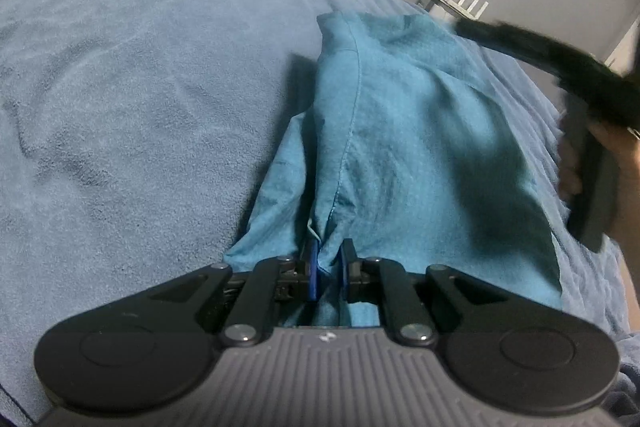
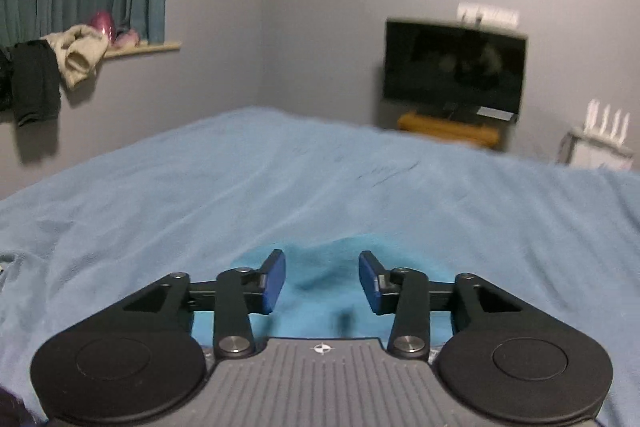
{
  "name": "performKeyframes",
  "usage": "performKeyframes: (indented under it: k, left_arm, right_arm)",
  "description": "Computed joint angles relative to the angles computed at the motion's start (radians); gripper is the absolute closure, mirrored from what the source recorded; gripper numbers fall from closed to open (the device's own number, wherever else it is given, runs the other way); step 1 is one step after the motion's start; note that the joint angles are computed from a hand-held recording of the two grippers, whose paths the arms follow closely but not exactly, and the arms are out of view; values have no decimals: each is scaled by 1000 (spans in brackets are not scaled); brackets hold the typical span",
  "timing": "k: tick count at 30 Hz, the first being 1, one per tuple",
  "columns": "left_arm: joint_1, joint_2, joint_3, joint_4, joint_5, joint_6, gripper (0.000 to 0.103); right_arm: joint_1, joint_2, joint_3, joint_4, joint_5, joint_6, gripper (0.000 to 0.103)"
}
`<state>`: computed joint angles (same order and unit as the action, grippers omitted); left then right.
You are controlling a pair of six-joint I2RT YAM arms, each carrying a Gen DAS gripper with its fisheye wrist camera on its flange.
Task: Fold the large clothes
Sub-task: 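Hold the bundle with the left tool while the right tool presses the fold flat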
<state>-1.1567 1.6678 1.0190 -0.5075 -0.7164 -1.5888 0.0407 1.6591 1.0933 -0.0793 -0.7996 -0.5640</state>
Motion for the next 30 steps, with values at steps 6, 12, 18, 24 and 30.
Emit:
performKeyframes:
  k: [6,12,18,24,30]
  left_arm:
    - [-2,27,39,-48,-1,-5,96]
    - [1,46,63,-62,-3,0,94]
    - [9,42,42,-38,-1,17,92]
    - [5,43,45,-46,3,6,91]
    - [12,45,37,-32,-2,10,91]
  right_arm:
    - [-161,72,62,-44,-16,-96,57]
    - [-160,262,170,-25,38,-40,56]
    - [-137,456,362,-64,101,98,40]
    - [-183,489,457,-190,35,165,44]
    - [-324,312,249,-344,-119,-249,40]
